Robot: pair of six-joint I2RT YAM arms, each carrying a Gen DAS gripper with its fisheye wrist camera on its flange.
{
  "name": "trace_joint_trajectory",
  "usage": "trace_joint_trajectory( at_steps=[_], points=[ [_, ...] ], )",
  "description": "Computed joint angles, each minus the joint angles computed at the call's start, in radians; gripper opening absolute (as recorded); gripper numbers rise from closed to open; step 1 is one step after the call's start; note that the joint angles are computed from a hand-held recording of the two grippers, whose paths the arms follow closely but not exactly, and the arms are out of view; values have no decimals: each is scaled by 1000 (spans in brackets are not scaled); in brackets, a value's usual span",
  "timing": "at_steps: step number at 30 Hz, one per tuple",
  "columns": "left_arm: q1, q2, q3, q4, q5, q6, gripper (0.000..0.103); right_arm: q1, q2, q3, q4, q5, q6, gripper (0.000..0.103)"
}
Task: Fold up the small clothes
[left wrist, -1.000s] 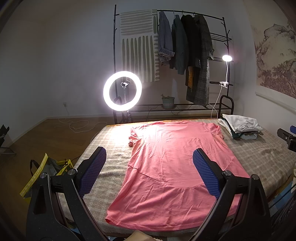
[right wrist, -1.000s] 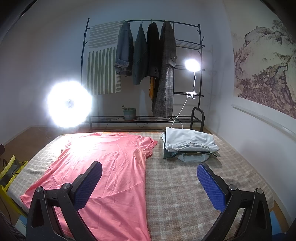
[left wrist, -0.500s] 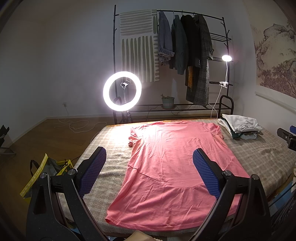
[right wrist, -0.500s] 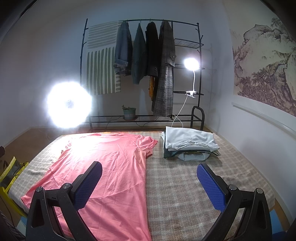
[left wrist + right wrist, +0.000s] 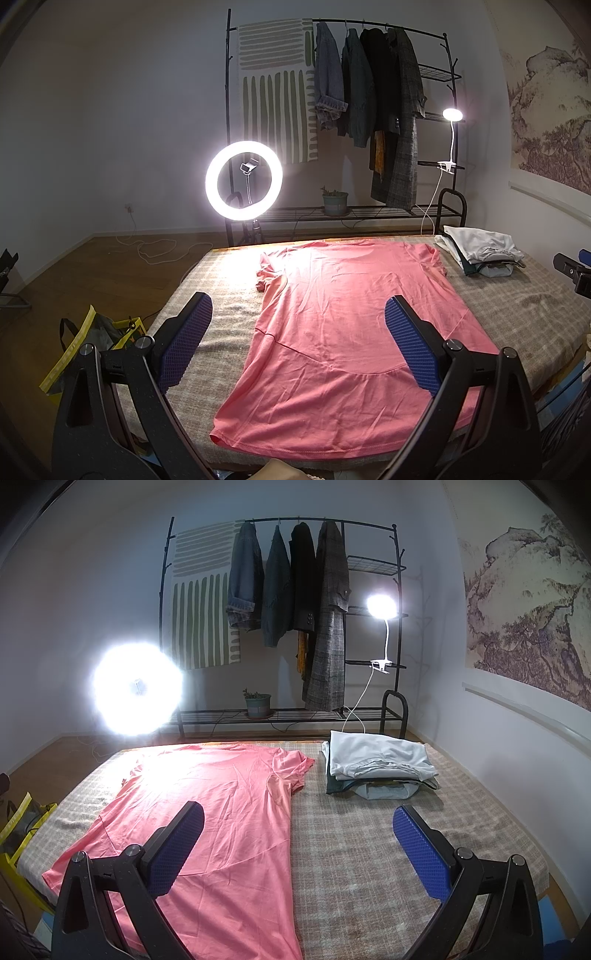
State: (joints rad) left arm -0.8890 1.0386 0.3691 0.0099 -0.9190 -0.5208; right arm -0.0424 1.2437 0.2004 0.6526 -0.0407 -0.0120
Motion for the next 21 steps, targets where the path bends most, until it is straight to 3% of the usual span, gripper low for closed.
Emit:
trace_joint_trajectory(
  at_steps=[21],
  points=[
    [38,7,-42,34,31,5,97,6,-17,17,-32,15,39,103]
  ],
)
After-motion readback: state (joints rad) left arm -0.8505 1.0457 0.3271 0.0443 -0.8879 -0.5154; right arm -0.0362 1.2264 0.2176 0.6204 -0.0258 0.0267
